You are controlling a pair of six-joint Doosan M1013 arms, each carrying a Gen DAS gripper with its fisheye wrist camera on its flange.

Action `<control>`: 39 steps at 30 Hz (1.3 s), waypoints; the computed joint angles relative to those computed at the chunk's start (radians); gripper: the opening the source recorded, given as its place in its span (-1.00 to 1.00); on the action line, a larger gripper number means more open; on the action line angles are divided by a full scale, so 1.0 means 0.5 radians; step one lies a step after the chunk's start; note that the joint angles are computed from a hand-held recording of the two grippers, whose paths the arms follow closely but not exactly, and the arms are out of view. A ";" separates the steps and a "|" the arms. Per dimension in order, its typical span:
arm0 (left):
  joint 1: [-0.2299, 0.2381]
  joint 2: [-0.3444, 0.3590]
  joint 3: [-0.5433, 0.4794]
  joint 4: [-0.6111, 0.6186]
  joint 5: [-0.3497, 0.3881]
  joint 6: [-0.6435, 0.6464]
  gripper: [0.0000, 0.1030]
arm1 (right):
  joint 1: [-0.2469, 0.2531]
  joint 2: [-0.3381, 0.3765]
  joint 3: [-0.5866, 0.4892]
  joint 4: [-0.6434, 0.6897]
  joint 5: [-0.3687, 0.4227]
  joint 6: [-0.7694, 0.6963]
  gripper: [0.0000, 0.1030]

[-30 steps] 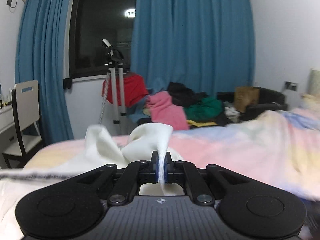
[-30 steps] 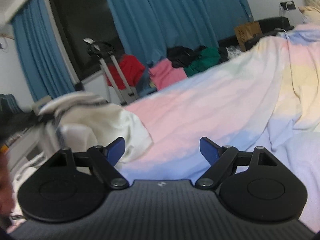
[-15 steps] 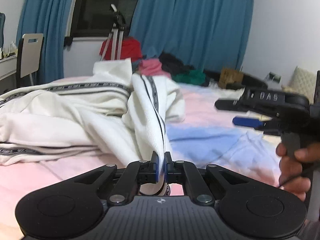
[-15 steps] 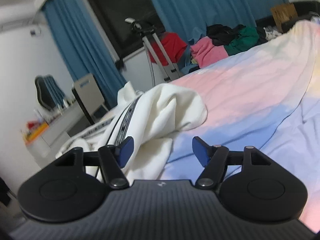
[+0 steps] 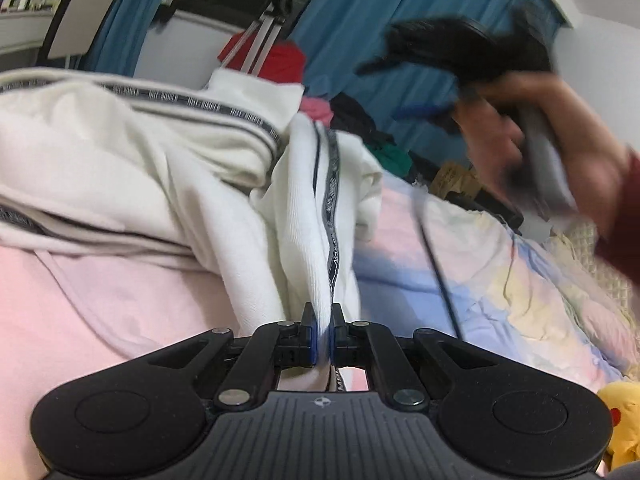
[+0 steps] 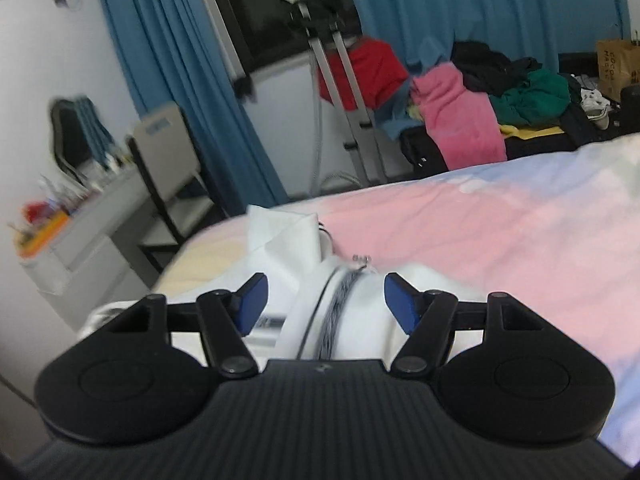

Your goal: Fold clothes

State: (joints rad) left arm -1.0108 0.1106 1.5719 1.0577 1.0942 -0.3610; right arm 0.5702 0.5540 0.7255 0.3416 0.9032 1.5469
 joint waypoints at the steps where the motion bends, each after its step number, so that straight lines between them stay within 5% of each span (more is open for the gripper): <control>1: 0.032 -0.010 0.016 -0.021 -0.046 0.008 -0.88 | 0.021 0.088 -0.144 -0.109 0.109 0.070 0.30; 4: 0.079 -0.029 0.065 -0.022 -0.166 -0.030 -0.88 | 0.074 0.378 -0.631 -0.378 0.490 0.231 0.28; 7: 0.107 -0.051 0.121 0.016 -0.278 -0.102 -0.88 | 0.101 0.547 -0.892 -0.499 0.711 0.280 -0.06; 9: 0.117 -0.068 0.164 0.067 -0.337 -0.154 -0.88 | 0.102 0.570 -0.900 -0.498 0.724 0.302 -0.52; 14: 0.103 -0.123 0.277 0.319 -0.484 -0.373 -0.88 | 0.061 0.251 -0.301 -0.447 0.182 0.288 -0.64; 19: 0.085 -0.153 0.348 0.714 -0.580 -0.667 -0.88 | -0.091 -0.075 0.240 -0.138 -0.455 0.287 -0.64; 22: 0.072 -0.141 0.315 0.684 -0.572 -0.559 -0.86 | -0.181 -0.290 0.614 -0.126 -0.833 0.485 -0.64; 25: 0.059 -0.118 0.260 0.568 -0.540 -0.374 -0.85 | -0.262 -0.479 0.959 -0.340 -1.023 0.898 -0.64; 28: 0.053 -0.086 0.198 0.391 -0.493 -0.171 -0.85 | -0.348 -0.593 1.174 -0.463 -0.868 1.215 -0.64; 30: 0.020 -0.062 0.167 0.306 -0.419 -0.094 -0.85 | -0.430 -0.635 1.296 -0.208 -0.745 1.138 -0.64; 32: -0.001 -0.042 0.133 0.219 -0.322 0.013 -0.85 | -0.521 -0.608 1.287 0.070 -0.404 1.028 -0.62; 35: -0.019 -0.023 0.097 0.095 -0.222 0.088 -0.82 | -0.652 -0.591 1.326 0.554 -0.161 0.987 -0.60; 37: -0.024 -0.006 0.067 0.059 -0.171 0.137 -0.82 | -0.694 -0.625 1.402 0.746 -0.251 1.025 -0.50; 39: -0.028 0.012 0.037 0.027 -0.120 0.185 -0.80 | -0.703 -0.655 1.451 0.784 -0.399 1.054 0.06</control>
State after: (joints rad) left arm -1.0249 0.1165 1.5906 1.0712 1.0343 -0.2684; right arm 0.2190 0.2265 1.4509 0.7334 0.7037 2.0737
